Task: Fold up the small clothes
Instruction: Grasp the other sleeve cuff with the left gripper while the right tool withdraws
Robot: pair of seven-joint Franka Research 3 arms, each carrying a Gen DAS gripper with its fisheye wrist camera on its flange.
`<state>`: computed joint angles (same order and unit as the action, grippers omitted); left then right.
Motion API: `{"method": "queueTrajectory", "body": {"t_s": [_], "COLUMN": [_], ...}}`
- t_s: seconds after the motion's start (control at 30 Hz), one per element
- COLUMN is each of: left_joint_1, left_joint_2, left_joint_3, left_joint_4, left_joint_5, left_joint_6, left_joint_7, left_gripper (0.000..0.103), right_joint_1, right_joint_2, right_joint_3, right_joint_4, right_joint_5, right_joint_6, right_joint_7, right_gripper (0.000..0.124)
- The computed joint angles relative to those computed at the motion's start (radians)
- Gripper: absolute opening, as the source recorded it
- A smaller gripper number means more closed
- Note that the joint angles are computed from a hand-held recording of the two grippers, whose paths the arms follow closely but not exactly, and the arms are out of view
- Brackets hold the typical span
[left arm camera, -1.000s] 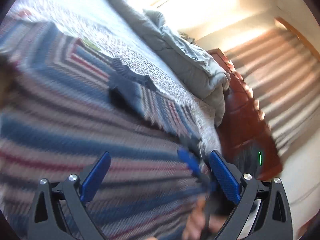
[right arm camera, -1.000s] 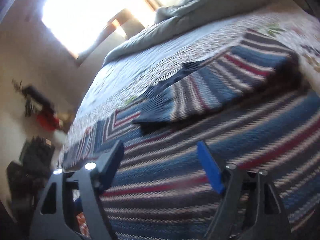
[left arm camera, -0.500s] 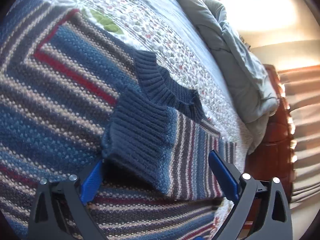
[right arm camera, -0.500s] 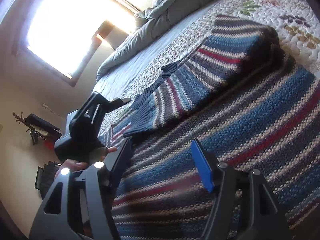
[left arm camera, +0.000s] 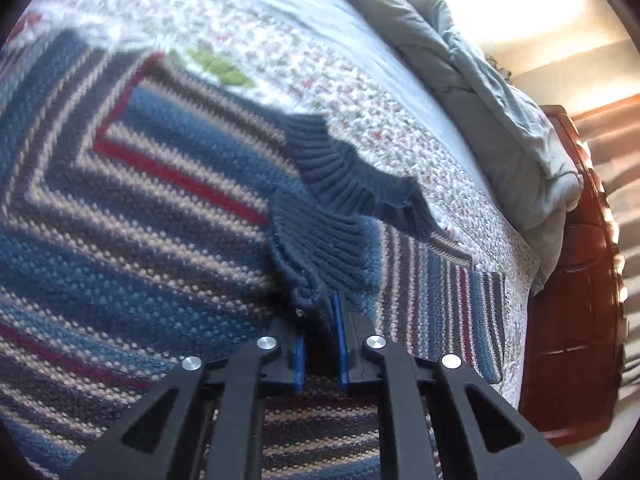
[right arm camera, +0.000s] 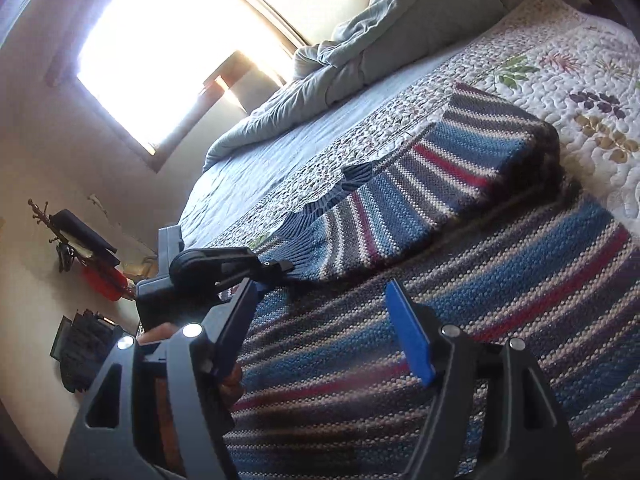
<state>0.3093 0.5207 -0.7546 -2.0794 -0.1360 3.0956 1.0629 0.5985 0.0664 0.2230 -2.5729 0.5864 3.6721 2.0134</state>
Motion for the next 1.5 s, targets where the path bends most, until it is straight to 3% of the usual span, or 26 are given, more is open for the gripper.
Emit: {"method": "queueTrajectory", "body": {"t_s": [0.23, 0.37, 0.47, 0.53, 0.57, 0.6, 0.67, 0.73, 0.87, 0.93, 0.97, 1.03, 1.23, 1.5], "left_joint_1": [-0.019, -0.004, 0.053, 0.135, 0.194, 0.228, 0.257, 0.242, 0.208, 0.215, 0.21, 0.164, 0.064, 0.16], "left_joint_2": [-0.097, -0.169, -0.172, -0.143, -0.117, -0.096, -0.049, -0.016, 0.052, 0.081, 0.086, 0.067, -0.022, -0.096], "left_joint_3": [0.038, 0.056, 0.018, -0.071, -0.143, -0.18, -0.222, -0.211, -0.181, -0.191, -0.188, -0.14, -0.027, -0.079], "left_joint_4": [-0.023, -0.056, -0.071, -0.085, -0.094, -0.102, -0.112, -0.126, -0.103, -0.094, -0.085, -0.061, -0.058, -0.095], "left_joint_5": [0.028, 0.037, 0.004, -0.063, -0.116, -0.102, -0.12, -0.135, -0.095, -0.073, -0.058, -0.022, 0.063, 0.121], "left_joint_6": [0.029, 0.037, 0.012, 0.01, 0.018, 0.017, 0.031, 0.06, 0.087, 0.115, 0.112, 0.072, 0.07, 0.051], "left_joint_7": [-0.01, 0.021, 0.061, 0.126, 0.185, 0.173, 0.157, 0.089, 0.036, 0.017, 0.009, -0.008, -0.093, -0.09], "left_gripper": [0.012, 0.006, 0.0, 0.0, 0.0, 0.003, 0.046, 0.055, 0.056, 0.054, 0.036, 0.011, 0.008, 0.008], "right_joint_1": [0.005, 0.005, 0.005, -0.002, -0.006, -0.013, -0.014, -0.013, -0.014, -0.009, -0.009, -0.014, -0.018, -0.026], "right_joint_2": [0.011, 0.015, 0.019, 0.018, 0.016, 0.014, 0.012, 0.013, 0.018, 0.021, 0.022, 0.023, 0.023, 0.023], "right_joint_3": [0.001, 0.001, 0.002, 0.002, 0.001, 0.001, -0.002, -0.002, -0.002, -0.003, -0.003, -0.002, -0.002, -0.003], "right_joint_4": [0.009, 0.013, 0.018, 0.013, 0.01, 0.003, 0.002, 0.003, 0.006, 0.009, 0.01, 0.009, 0.009, 0.006], "right_joint_5": [0.0, -0.007, -0.013, -0.036, -0.046, -0.061, -0.064, -0.065, -0.075, -0.062, -0.061, -0.078, -0.097, -0.132], "right_joint_6": [-0.008, -0.009, -0.011, -0.014, -0.013, -0.011, -0.014, -0.019, -0.023, -0.023, -0.024, -0.026, -0.029, -0.03], "right_joint_7": [-0.019, -0.022, -0.022, 0.004, 0.021, 0.044, 0.049, 0.046, 0.054, 0.042, 0.041, 0.057, 0.067, 0.091], "right_gripper": [0.068, 0.067, 0.067, 0.067, 0.068, 0.068, 0.068, 0.069, 0.069, 0.069, 0.069, 0.069, 0.069, 0.069]}}
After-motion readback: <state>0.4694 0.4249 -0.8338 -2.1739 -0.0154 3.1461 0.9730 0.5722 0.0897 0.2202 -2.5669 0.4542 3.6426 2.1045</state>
